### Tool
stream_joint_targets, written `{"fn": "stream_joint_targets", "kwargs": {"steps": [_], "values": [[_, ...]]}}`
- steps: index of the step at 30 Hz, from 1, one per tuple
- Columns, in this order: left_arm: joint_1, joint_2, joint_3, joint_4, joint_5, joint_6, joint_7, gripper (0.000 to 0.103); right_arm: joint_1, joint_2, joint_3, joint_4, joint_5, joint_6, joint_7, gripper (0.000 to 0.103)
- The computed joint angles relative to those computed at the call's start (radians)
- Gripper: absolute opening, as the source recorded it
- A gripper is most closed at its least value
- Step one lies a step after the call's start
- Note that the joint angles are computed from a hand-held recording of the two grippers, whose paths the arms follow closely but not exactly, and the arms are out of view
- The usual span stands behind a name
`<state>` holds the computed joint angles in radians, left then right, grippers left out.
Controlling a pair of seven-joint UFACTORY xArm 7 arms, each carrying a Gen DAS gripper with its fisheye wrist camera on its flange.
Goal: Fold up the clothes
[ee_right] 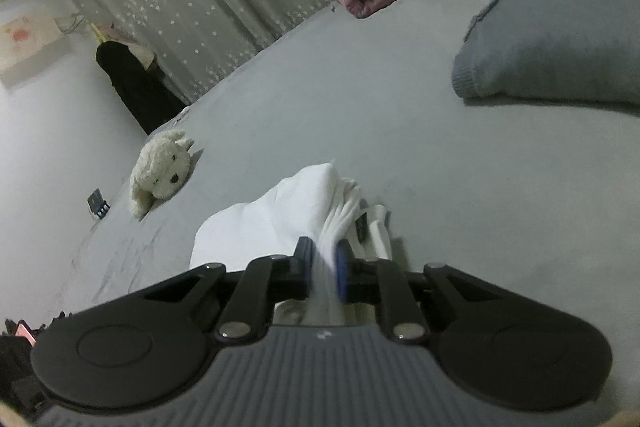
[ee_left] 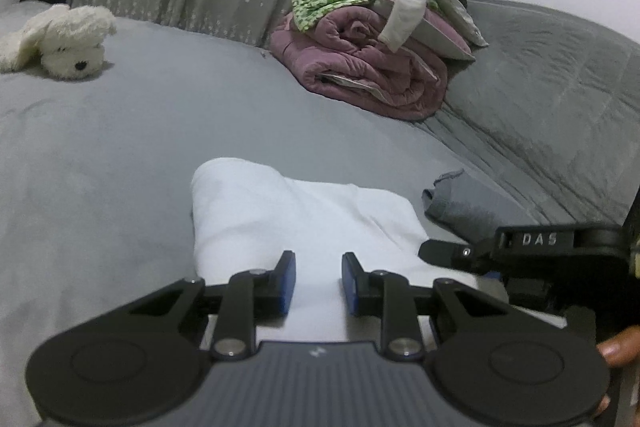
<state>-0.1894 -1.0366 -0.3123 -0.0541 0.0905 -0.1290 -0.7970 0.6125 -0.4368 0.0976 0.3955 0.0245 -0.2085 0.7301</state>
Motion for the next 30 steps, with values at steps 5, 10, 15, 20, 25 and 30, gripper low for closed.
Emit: {"fn": "stream_joint_targets", "kwargs": {"steps": [5, 10, 15, 20, 25, 30], "values": [[-0.003, -0.016, -0.011, -0.002, 0.010, 0.014, 0.008, 0.026, -0.045, -0.012, 0.045, -0.002, 0.002, -0.007, -0.001, 0.023], [0.003, -0.080, -0.089, -0.020, 0.024, 0.030, -0.040, 0.026, -0.294, -0.055, 0.311, 0.004, 0.017, -0.015, -0.005, 0.040], [-0.030, -0.142, -0.142, -0.021, 0.073, 0.097, -0.074, 0.026, -0.283, -0.042, 0.313, 0.014, -0.040, -0.047, -0.083, 0.040], [-0.106, -0.227, -0.115, -0.038, 0.120, 0.195, -0.074, 0.026, -0.371, -0.036, 0.411, 0.044, -0.097, 0.092, -0.169, 0.040], [-0.192, -0.309, -0.057, -0.033, 0.156, 0.322, -0.025, 0.033, -0.331, -0.042, 0.357, 0.028, -0.131, 0.102, -0.189, 0.039], [-0.248, -0.358, 0.067, -0.011, 0.113, 0.426, 0.045, 0.050, -0.262, -0.042, 0.285, 0.020, -0.106, 0.087, -0.182, 0.046]]}}
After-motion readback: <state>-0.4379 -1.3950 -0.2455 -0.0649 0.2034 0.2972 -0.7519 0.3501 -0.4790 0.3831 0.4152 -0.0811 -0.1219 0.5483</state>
